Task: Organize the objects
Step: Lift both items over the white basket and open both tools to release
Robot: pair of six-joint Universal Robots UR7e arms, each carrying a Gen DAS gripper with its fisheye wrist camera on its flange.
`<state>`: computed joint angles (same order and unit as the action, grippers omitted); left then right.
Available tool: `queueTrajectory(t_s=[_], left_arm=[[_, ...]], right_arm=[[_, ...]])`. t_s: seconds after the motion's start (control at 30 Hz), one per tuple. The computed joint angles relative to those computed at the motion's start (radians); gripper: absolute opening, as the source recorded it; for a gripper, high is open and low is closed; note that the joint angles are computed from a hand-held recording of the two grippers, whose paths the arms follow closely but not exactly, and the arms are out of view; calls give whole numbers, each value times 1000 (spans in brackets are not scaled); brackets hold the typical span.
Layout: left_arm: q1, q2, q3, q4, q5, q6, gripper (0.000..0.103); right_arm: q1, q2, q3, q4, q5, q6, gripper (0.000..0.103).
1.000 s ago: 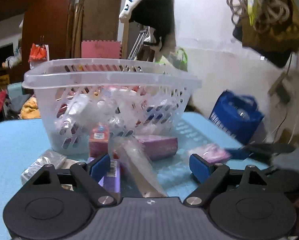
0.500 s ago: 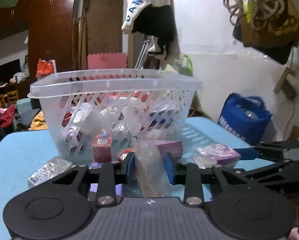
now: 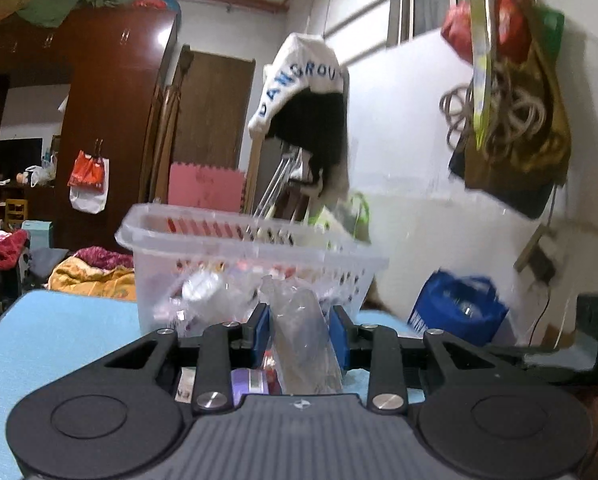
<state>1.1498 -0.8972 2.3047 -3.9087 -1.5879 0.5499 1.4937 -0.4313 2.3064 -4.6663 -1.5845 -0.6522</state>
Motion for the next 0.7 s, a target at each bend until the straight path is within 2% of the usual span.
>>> queueTrajectory(t_s=[0.1, 0.17, 0.23, 0.3, 0.37, 0.5, 0.57, 0.6, 0.63, 0.7], left_arm=[[-16, -39, -22, 31, -11, -10, 36], [-38, -72, -64, 100, -11, -34, 36], [-66, -78, -116, 147, 18, -51, 36], [-91, -65, -193, 212, 66, -97, 36], [-113, -30, -282, 273, 137, -135, 36], [-108, 53, -442, 416, 225, -221, 37], [-96, 85, -490, 465, 238, -225, 47], [-96, 94, -506, 494, 257, -222, 66], [-96, 96, -513, 513, 279, -224, 74], [-91, 92, -497, 485, 277, -214, 74]], right_arm=[[52, -36, 6, 19, -2, -27, 73], [131, -69, -23, 32, -76, -61, 73], [191, -119, -57, 87, -113, -84, 73], [241, -159, -119, 168, -158, -128, 73], [278, -177, -209, 260, -234, -153, 73], [289, -194, -362, 506, -344, -135, 74], [282, -182, -399, 541, -361, -136, 79], [280, -178, -408, 558, -370, -135, 91], [277, -172, -414, 557, -380, -131, 96], [268, -173, -388, 519, -367, -125, 99]])
